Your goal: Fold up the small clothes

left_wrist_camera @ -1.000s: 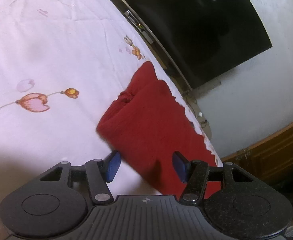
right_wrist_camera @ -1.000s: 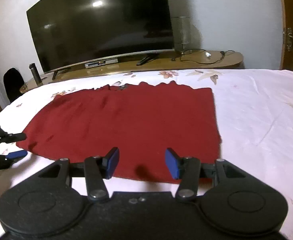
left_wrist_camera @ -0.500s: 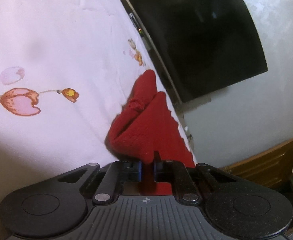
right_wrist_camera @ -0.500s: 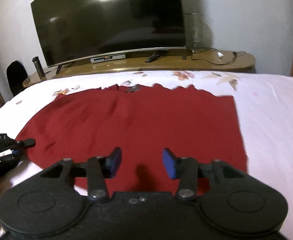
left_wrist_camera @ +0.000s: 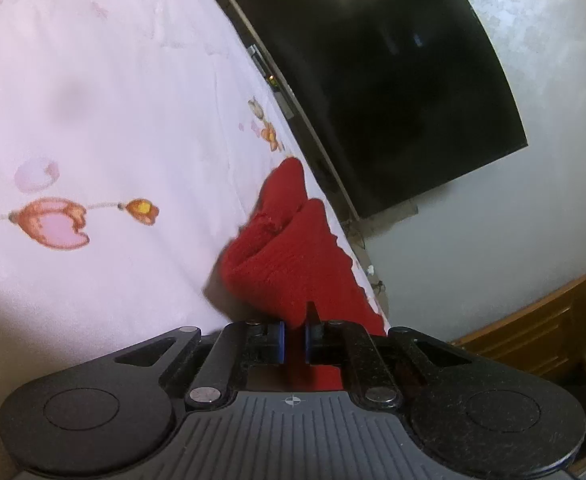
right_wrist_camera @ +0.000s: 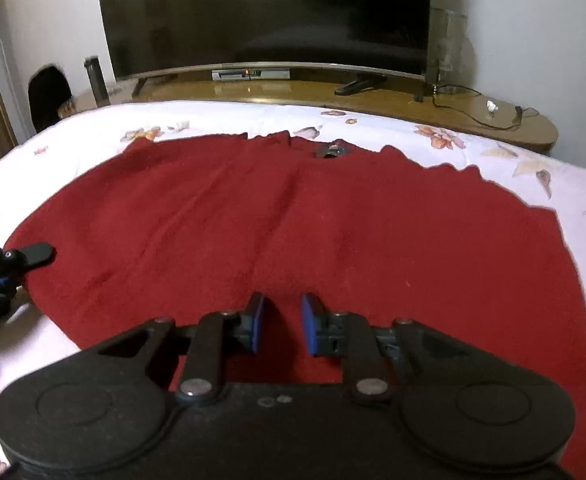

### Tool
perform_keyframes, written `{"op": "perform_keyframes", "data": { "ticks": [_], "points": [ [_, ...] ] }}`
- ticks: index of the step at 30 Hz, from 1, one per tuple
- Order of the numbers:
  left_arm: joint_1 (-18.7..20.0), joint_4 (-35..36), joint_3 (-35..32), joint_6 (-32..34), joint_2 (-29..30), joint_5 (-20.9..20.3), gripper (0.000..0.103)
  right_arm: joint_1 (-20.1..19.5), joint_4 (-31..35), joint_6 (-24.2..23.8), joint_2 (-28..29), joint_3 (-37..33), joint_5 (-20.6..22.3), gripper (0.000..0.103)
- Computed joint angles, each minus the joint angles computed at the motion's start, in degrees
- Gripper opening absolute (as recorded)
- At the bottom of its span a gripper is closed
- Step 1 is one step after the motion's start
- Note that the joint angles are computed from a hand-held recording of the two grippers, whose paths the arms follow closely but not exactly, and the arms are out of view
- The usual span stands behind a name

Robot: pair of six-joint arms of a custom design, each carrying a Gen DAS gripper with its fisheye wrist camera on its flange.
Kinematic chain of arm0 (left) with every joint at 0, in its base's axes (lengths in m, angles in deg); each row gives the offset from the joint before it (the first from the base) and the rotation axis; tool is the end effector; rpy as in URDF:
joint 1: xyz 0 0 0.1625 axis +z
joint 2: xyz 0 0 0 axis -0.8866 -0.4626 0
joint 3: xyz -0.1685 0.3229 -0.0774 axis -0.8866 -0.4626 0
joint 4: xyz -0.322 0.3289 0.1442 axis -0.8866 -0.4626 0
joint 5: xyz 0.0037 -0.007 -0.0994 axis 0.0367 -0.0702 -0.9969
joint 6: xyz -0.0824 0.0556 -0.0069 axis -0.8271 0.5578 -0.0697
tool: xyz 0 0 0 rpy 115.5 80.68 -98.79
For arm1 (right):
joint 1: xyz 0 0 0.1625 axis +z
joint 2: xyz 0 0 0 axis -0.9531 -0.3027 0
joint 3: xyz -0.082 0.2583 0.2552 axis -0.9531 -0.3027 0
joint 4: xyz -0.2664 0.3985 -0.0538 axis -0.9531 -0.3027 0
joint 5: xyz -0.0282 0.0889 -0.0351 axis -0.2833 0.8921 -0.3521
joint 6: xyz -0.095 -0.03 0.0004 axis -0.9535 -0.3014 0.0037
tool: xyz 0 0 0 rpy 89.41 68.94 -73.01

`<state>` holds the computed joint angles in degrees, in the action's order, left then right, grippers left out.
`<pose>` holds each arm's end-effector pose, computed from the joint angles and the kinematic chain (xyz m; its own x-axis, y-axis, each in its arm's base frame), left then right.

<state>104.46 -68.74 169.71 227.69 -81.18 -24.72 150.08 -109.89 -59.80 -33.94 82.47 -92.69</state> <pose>-0.0813 -0.3599 -0.0416 -0.9428 -0.1958 0.2698 -0.3075 0.1986 -0.9306 0.0222 -0.5037 0.1345 -0.6334 -0.5144 0.5781 -0.7524 0.5840 -0.3047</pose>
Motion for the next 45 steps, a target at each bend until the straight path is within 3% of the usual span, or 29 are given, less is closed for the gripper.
{"op": "perform_keyframes", "data": {
  "ticks": [3, 6, 9, 12, 15, 17, 21, 24, 27, 28, 29, 30, 31, 35, 38, 40, 45],
  "points": [
    [-3.2, 1.1, -0.2, 3.3, -0.7, -3.4, 0.008, -1.3, 1.6, 0.0, -0.8, 0.1, 2.4, 0.020],
    [-7.1, 3.3, -2.5, 12.1, -1.6, -6.1, 0.008, -2.5, 4.6, 1.8, -1.6, -0.5, 4.6, 0.020],
    [-9.3, 6.0, -6.3, 21.3, -1.5, -4.9, 0.008, -3.8, 6.9, 3.7, -2.3, -0.9, 7.1, 0.019],
    [-9.7, 11.4, -12.4, 26.5, 1.0, 0.2, 0.008, -4.9, 9.5, 5.8, -3.0, -1.4, 9.2, 0.017],
    [-8.8, 18.4, -20.4, 28.8, 6.5, 7.8, 0.008, -6.2, 14.5, 10.2, -4.2, -2.8, 11.2, 0.010],
    [-8.1, 23.2, -24.9, 28.2, 10.1, 12.3, 0.008, -7.6, 18.6, 14.3, -6.0, -3.6, 13.4, 0.010],
    [-3.9, 31.9, -36.5, 26.2, 20.9, 23.2, 0.008, -13.3, 24.1, 21.1, -11.7, -3.9, 20.7, 0.024],
    [0.3, 42.6, -47.6, 21.4, 30.6, 31.1, 0.008, -18.9, 32.4, 25.3, -15.5, -5.8, 25.6, 0.023],
    [1.1, 51.3, -56.0, 19.9, 38.3, 29.7, 0.010, -24.7, 36.0, 30.7, -18.8, -6.9, 30.7, 0.028],
    [0.4, 52.5, -56.7, 20.6, 39.0, 28.7, 0.023, -26.7, 38.1, 31.8, -19.7, -7.3, 33.4, 0.033],
    [-0.1, 53.0, -56.7, 21.4, 38.8, 29.0, 0.035, -28.5, 39.0, 33.0, -20.6, -7.2, 35.8, 0.046],
    [-0.6, 52.1, -55.3, 22.5, 37.5, 29.8, 0.058, -29.4, 37.6, 33.9, -21.7, -6.6, 35.9, 0.062],
    [-1.6, 50.8, -53.3, 23.6, 35.6, 29.8, 0.067, -30.5, 36.5, 33.3, -22.6, -5.9, 37.4, 0.062],
    [-3.8, 44.5, -44.4, 26.4, 26.6, 26.8, 0.067, -32.3, 39.5, 31.4, -24.2, -5.5, 41.6, 0.061],
    [-3.7, 41.4, -38.9, 24.8, 20.7, 18.5, 0.067, -30.2, 39.7, 29.4, -23.3, -6.2, 41.2, 0.058],
    [-2.3, 42.6, -39.2, 19.9, 19.7, 12.2, 0.067, -28.3, 38.9, 28.0, -22.4, -6.9, 39.8, 0.058],
    [3.2, 44.2, -38.7, 13.1, 17.9, 12.2, 0.067, -21.6, 34.7, 24.0, -16.9, -11.3, 32.6, 0.053]
  ]
}}
